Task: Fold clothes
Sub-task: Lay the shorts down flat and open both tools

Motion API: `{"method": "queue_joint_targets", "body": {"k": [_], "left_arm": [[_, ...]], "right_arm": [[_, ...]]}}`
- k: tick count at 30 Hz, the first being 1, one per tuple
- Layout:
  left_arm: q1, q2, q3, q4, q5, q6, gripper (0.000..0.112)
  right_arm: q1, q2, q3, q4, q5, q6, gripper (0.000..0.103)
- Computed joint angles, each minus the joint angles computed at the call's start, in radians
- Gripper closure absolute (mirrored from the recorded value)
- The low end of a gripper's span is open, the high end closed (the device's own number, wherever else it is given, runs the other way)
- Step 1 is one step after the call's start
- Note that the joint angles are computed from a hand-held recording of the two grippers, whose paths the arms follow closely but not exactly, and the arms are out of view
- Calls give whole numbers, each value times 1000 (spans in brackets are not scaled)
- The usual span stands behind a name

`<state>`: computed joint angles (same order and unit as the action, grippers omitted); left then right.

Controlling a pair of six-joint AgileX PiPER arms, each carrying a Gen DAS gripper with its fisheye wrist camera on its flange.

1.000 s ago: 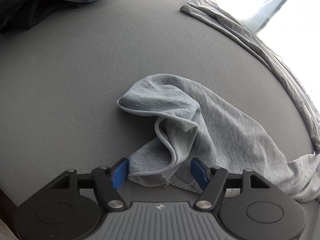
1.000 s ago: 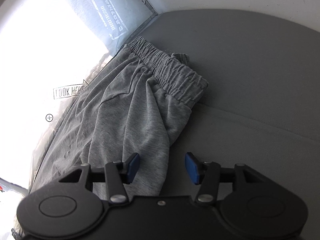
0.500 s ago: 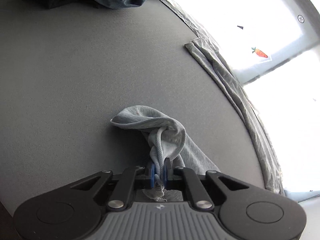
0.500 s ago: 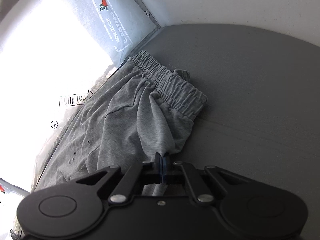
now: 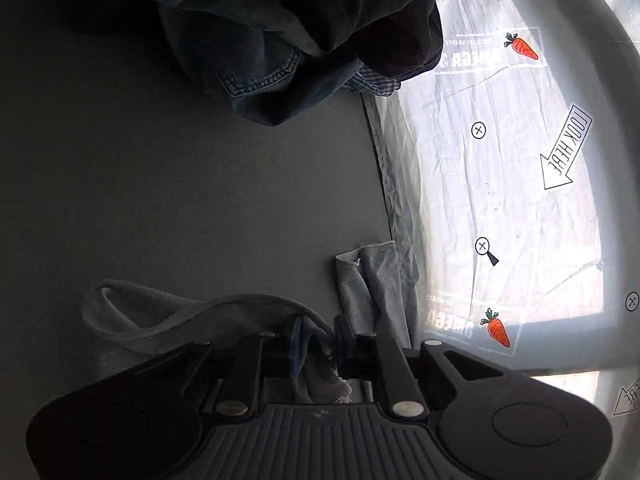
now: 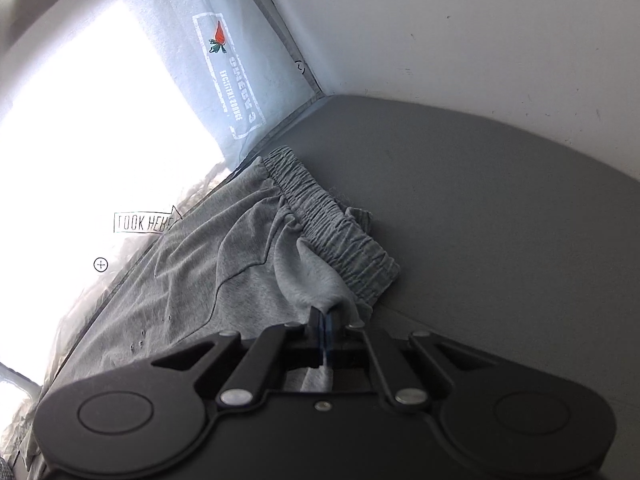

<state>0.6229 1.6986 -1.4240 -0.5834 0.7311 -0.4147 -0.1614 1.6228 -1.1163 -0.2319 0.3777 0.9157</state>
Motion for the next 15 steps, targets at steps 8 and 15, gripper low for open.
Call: {"method": "queue_joint_targets", "body": {"k": [8, 15], "left_arm": [[-38, -42, 102, 287, -16, -5, 59], [-5, -183, 384, 356, -72, 137, 52]], "right_arm": [[36, -23, 62, -107, 44, 158, 79], [21, -11, 95, -157, -1, 301, 63]]}}
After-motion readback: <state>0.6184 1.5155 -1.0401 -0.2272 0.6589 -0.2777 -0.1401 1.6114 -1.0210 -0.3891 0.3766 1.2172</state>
